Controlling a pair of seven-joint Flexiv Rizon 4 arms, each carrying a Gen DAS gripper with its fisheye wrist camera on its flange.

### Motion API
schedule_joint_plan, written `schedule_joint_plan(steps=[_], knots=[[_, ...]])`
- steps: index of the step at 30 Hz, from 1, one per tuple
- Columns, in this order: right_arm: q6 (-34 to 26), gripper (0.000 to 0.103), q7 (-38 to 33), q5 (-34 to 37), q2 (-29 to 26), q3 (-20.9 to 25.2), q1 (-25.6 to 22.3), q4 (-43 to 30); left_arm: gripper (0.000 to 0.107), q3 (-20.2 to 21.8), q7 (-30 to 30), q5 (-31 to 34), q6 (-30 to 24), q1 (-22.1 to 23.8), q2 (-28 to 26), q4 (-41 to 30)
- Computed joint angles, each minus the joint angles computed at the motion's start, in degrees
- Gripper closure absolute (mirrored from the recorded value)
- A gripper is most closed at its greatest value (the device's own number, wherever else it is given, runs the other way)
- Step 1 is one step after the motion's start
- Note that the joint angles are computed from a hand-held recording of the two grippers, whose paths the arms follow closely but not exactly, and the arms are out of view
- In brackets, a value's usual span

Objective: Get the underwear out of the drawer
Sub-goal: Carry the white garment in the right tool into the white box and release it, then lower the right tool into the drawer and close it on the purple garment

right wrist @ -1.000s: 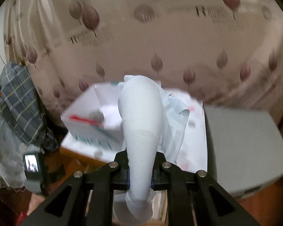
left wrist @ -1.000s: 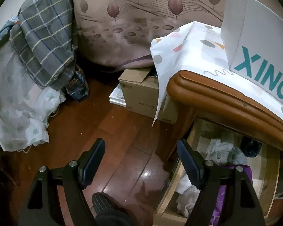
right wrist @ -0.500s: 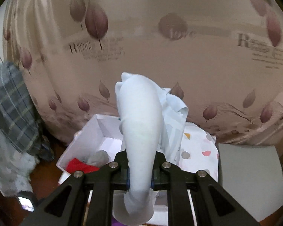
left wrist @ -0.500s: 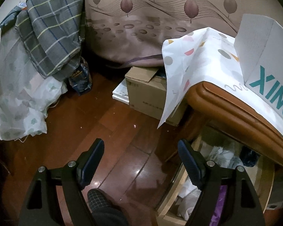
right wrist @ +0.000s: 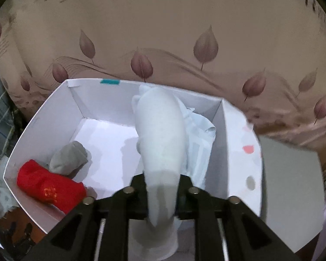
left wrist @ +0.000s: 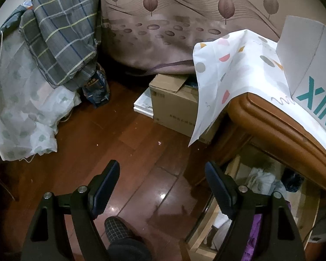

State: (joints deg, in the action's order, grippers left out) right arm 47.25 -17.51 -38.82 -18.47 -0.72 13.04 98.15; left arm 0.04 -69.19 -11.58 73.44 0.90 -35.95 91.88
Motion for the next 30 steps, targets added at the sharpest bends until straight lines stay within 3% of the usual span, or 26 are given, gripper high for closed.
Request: schedule_joint_plan(steps=[4, 11, 18, 25, 28, 30], knots=[[-0.5, 0.052, 0.0, 0.8, 0.0, 0.1, 0.1, 0.1, 0.029, 0.0, 0.0, 0.2, 0.0, 0.0, 0.0, -0.1], [-3.0, 0.047, 3.9, -4.1, 3.3, 0.3, 1.1, 2.2, 0.029, -0.8, 0.5, -0.5, -0.8, 0.6, 0.0, -0.1], [-1.3, 0.041, 5.4, -5.3, 11.2, 4.5, 0.6, 8.4, 0.029, -0.6, 0.7, -0.5, -0.6, 0.4, 0.2, 0.4], [-2.1, 0.035, 0.9, 2.9, 16.7, 10.2, 2.3, 15.2, 0.029, 0.4, -0.7, 0.0, -1.8, -0.1, 0.0, -0.3], [-0.1, 0.035, 0.8, 9.2, 15.6, 11.5, 3.6, 17.5, 0.029, 0.7, -1.1, 0.3, -1.9, -0.1, 0.0, -0.5], [4.6, 0.035, 1.4, 12.6, 13.8, 11.6, 4.0, 19.4, 0.029, 0.8, -1.3, 0.5, -2.2, -0.2, -0.1, -0.7]])
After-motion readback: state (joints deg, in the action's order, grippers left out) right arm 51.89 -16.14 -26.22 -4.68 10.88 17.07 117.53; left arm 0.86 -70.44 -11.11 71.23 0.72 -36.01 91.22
